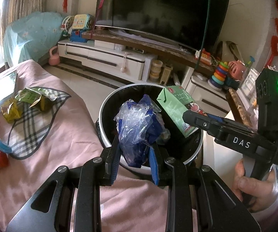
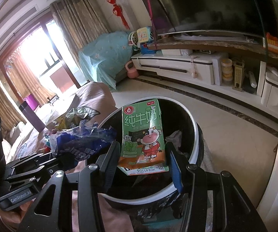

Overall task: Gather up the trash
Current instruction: 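Hold the carton and bag over the bin and open both grippers, then move both grippers back over the table toward the remaining trash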

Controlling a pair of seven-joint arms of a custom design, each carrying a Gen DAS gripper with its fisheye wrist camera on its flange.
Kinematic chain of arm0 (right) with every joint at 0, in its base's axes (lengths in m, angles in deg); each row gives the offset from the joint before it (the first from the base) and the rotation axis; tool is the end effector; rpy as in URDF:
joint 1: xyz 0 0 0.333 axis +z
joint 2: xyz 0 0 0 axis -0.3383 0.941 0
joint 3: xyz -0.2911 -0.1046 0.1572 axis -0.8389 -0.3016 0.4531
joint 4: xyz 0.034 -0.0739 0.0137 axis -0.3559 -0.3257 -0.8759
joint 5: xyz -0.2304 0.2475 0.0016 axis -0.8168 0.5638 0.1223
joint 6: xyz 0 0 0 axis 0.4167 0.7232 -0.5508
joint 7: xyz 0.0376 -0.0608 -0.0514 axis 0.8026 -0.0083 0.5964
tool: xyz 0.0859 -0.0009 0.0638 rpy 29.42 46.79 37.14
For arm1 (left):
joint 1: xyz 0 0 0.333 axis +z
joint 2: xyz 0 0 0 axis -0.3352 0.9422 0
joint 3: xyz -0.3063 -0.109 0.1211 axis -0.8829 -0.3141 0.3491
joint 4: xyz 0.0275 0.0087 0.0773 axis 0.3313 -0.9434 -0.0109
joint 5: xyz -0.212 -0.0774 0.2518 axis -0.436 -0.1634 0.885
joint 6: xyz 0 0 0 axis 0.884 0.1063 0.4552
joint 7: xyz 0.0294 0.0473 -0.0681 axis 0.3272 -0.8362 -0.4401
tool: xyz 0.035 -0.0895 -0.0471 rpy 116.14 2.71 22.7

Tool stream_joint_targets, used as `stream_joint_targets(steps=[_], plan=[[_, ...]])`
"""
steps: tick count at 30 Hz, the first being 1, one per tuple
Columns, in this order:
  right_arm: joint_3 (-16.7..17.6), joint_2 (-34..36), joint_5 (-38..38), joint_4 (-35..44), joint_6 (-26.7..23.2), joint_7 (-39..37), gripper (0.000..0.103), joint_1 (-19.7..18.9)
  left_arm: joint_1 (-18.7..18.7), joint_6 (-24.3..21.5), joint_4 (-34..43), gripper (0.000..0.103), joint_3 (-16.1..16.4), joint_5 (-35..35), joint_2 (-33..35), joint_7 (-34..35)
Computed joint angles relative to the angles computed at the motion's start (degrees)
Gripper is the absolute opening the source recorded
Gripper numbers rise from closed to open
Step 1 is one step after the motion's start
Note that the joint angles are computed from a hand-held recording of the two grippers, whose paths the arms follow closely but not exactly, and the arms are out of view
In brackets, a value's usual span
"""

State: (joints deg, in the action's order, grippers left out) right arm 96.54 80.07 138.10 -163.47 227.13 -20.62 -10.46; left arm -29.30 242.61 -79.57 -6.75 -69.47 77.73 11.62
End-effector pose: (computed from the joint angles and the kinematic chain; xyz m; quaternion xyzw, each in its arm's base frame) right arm 0.5853 0.2017 0.4891 -0.7125 0.5456 -0.1196 0.4247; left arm 0.5452 -0.1782 0.5092 -0.6258 0.6728 -0.3418 0.1970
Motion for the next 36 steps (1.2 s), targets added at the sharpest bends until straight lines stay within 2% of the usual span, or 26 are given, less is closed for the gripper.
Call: stream_joint_targets(steps=[2, 5, 7, 9, 11, 13, 17, 19, 22, 25, 30, 31, 33, 36], plan=[[-0.4, 0.1, -0.8, 0.1, -0.1, 0.6, 0.049, 0.3, 0.1, -0.3, 0.5, 0.026, -0.2, -0.4, 0.4, 0.3], [-0.7, 0.5, -2.1, 0.5, -0.5, 1.8, 0.049, 0.5, -0.1, -1.3, 1.2, 0.036, 0.0, -0.5, 0.8, 0.1], [-0.8, 0.7, -3.0, 0.8, -1.2, 2.7, 0.051, 0.4, -1.3, -2.3, 2.1, 0.048, 1.3, 1.6, 1.1, -2.1], [-0.9, 1.3, -3.4, 1.8, -2.1, 3.6, 0.052, 0.2, -1.9, -2.3, 1.8, 0.067, 2.2, 3.3, 0.8, -4.1], [-1.0, 1.6, -3.9, 2.1, -2.9, 4.5, 0.053, 0.0, -2.4, -1.0, 0.5, 0.068, 3.3, 5.7, 0.0, -6.8], [-0.2, 1.4, -2.6, 2.1, -2.8, 3.7, 0.065, -0.7, -1.6, -0.8, -0.5, 0.068, 2.8, 5.8, -0.6, -7.2], [1.2, 0.7, 0.7, 1.5, -1.8, 0.9, 0.075, -1.3, 0.0, 0.4, -3.9, 0.070, 2.0, 5.3, -2.7, -8.0], [2.0, 0.1, 3.4, 1.1, -1.7, -1.3, 0.083, -1.5, 0.8, 1.2, -6.4, 0.070, 1.9, 5.1, -4.3, -8.8], [1.7, -0.4, 5.6, 0.8, -1.0, -3.1, 0.093, -0.2, 2.1, 1.9, -10.0, 0.070, 1.7, 5.9, -6.7, -10.7], [1.4, -1.0, 6.9, 0.3, -0.7, -4.4, 0.098, 1.4, 4.1, 2.8, -13.6, 0.071, 1.1, 5.7, -9.1, -11.7], [1.3, -1.4, 7.9, -0.4, -1.4, -5.9, 0.100, 4.1, 9.6, 4.5, -19.4, 0.073, -1.1, 7.6, -13.5, -15.4], [1.5, -1.4, 8.4, -0.4, -1.8, -6.4, 0.100, 4.6, 12.8, 5.0, -20.8, 0.073, -2.9, 10.2, -14.7, -18.1], [2.0, -1.3, 10.2, -0.4, -2.1, -8.3, 0.100, 5.3, 16.4, 5.4, -22.8, 0.074, -4.6, 11.7, -16.5, -19.7], [3.6, -1.1, 16.3, 0.0, -0.2, -15.0, 0.102, 6.4, 17.0, 6.0, -25.7, 0.075, -3.6, 9.2, -18.6, -17.6]])
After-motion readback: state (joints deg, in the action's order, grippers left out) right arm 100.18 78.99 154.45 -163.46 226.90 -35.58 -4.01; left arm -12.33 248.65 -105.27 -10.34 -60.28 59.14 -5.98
